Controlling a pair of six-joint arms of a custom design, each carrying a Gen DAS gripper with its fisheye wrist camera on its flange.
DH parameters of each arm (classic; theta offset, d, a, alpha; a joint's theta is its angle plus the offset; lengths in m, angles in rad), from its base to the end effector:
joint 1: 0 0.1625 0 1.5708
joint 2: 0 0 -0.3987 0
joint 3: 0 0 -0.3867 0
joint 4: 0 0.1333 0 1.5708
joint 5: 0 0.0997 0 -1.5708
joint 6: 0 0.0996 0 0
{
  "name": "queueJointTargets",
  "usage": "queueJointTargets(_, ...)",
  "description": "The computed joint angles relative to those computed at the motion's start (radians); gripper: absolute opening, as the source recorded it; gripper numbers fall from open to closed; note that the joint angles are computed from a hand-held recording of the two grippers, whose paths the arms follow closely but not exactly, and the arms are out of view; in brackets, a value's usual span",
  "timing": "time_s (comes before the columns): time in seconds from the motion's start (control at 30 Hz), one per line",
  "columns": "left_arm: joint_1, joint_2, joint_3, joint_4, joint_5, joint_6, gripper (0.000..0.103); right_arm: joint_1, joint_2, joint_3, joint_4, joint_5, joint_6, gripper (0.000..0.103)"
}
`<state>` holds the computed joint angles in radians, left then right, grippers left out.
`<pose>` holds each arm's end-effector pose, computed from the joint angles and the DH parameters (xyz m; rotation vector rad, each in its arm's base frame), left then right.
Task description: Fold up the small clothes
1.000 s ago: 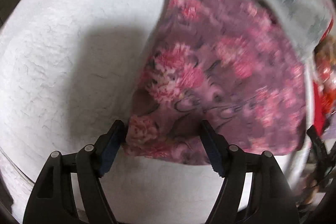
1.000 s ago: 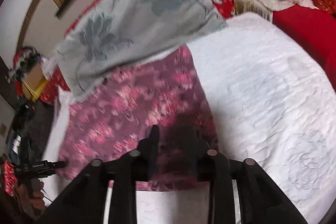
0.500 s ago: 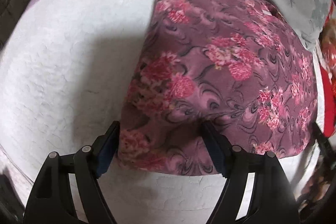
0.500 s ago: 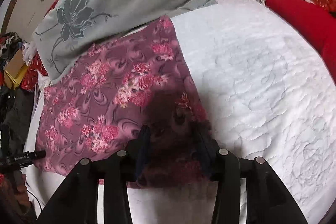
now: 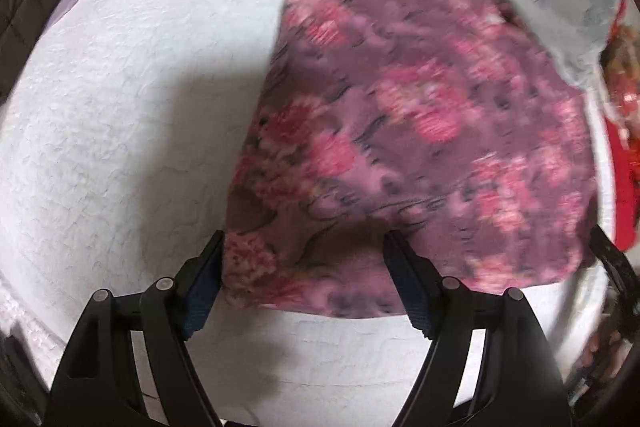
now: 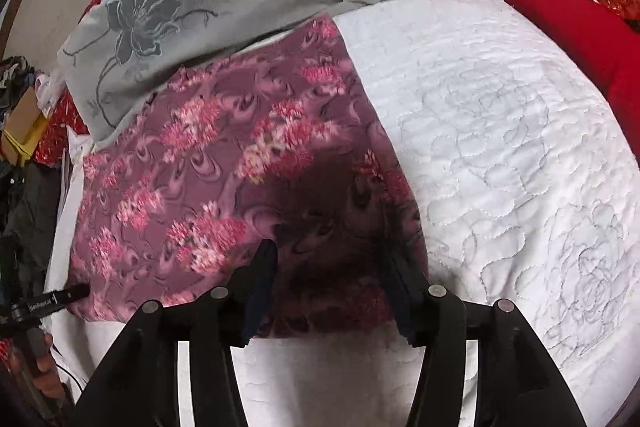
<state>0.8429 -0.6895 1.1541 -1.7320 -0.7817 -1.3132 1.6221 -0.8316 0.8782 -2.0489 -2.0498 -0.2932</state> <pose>-0.3317 -0.6789 0.1461 -0.5464 2.3434 -0.6603 0.1274 -0.7769 0.4005 0.3058 -2.5623 0.4847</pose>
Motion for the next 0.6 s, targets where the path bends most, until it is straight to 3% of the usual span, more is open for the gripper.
queueJointTargets(0.07, -0.003, -0.006, -0.012, -0.027, 0.024, 0.038, 0.077, 0.004, 0.011, -0.025, -0.028, 0.032, -0.013, 0.054)
queueJointTargets(0.23, 0.011, 0.056, -0.193, 0.12, 0.101, 0.062, 0.077, 0.016, 0.125, -0.219, -0.023, 0.068, -0.024, 0.054)
queueJointTargets(0.4, 0.079, 0.119, -0.309, 0.166, 0.071, 0.065, 0.078, -0.002, 0.28, -0.455, 0.049, 0.067, 0.016, 0.054)
queueJointTargets(0.5, 0.114, 0.087, -0.214, -0.002, 0.03, 0.08, 0.095, -0.018, 0.329, -0.495, 0.084, 0.003, 0.038, 0.058)
queueJointTargets(0.57, 0.122, 0.031, -0.109, -0.162, 0.003, 0.117, 0.095, -0.018, 0.301, -0.436, 0.021, 0.014, 0.01, 0.059)
queueJointTargets(0.6, 0.122, 0.018, -0.089, -0.192, -0.009, 0.136, 0.095, -0.009, 0.309, -0.448, 0.033, -0.017, 0.007, 0.059)
